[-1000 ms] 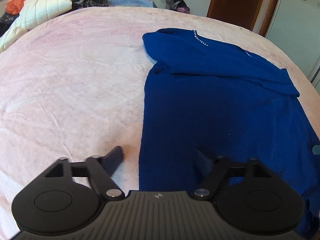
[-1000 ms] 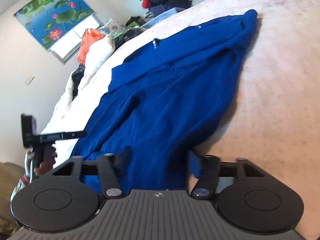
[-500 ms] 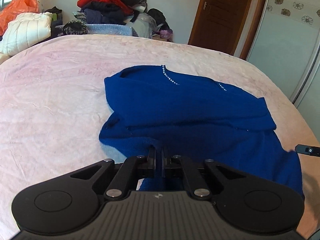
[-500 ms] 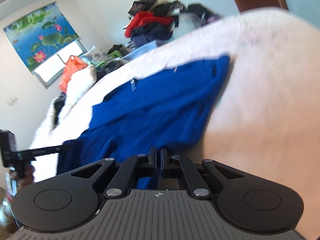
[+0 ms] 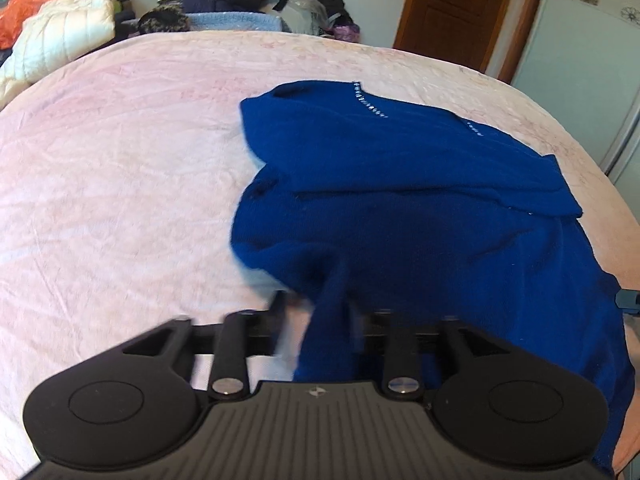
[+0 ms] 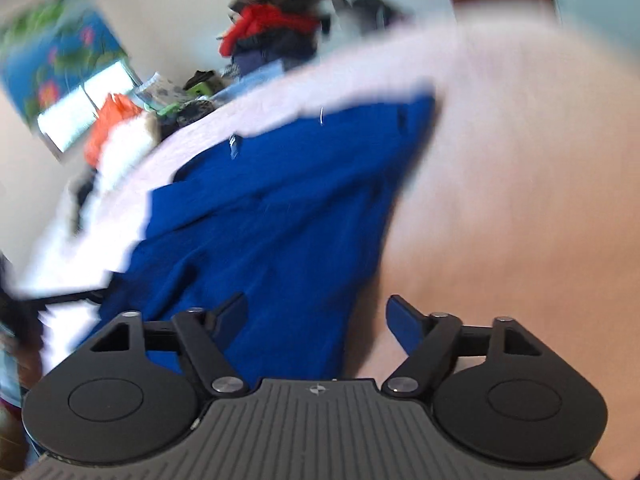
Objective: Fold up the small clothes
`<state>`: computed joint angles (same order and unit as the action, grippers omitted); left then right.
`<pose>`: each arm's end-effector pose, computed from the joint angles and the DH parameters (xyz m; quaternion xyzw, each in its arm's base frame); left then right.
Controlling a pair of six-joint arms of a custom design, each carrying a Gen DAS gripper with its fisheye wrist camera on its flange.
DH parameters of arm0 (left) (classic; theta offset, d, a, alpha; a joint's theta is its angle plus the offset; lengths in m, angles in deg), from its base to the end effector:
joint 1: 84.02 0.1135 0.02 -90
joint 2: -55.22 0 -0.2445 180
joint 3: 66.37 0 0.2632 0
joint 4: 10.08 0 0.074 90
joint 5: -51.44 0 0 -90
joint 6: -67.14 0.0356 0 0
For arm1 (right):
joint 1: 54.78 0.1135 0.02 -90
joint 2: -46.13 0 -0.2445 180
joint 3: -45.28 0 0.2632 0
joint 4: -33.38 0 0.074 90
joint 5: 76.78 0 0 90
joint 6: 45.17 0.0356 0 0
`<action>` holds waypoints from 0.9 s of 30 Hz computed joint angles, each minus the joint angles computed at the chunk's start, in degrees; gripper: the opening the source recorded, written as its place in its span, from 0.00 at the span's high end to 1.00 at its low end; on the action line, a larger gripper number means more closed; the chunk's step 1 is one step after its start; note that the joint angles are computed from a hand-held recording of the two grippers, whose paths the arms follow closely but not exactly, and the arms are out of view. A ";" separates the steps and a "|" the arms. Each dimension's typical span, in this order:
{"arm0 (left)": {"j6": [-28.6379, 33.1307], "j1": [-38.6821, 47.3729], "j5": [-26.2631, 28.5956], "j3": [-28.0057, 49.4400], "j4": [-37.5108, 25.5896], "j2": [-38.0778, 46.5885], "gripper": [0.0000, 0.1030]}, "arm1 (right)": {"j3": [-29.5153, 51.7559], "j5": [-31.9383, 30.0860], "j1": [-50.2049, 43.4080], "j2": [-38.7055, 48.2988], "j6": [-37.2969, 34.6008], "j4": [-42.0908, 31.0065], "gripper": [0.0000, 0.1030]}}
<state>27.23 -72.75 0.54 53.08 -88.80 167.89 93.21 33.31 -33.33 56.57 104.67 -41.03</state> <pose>0.4036 0.0575 0.2736 0.3588 0.8603 -0.2088 0.2958 0.0736 0.0158 0.2535 0.3632 0.8063 0.1682 0.4355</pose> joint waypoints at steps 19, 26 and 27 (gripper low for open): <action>-3.71 2.95 4.21 -2.10 -1.90 -2.57 0.29 | 22.40 39.28 16.71 48.65 3.59 -19.09 0.44; 3.21 6.69 4.67 -2.93 -7.50 -3.85 0.29 | 18.71 21.64 29.10 38.09 -8.91 -0.01 0.15; 4.72 6.86 4.09 -3.71 -7.85 -4.21 0.29 | 17.42 16.82 26.81 37.18 -11.75 2.94 0.14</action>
<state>31.95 -65.89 4.63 49.37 -96.65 163.68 110.63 50.13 -6.52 93.75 92.91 -38.10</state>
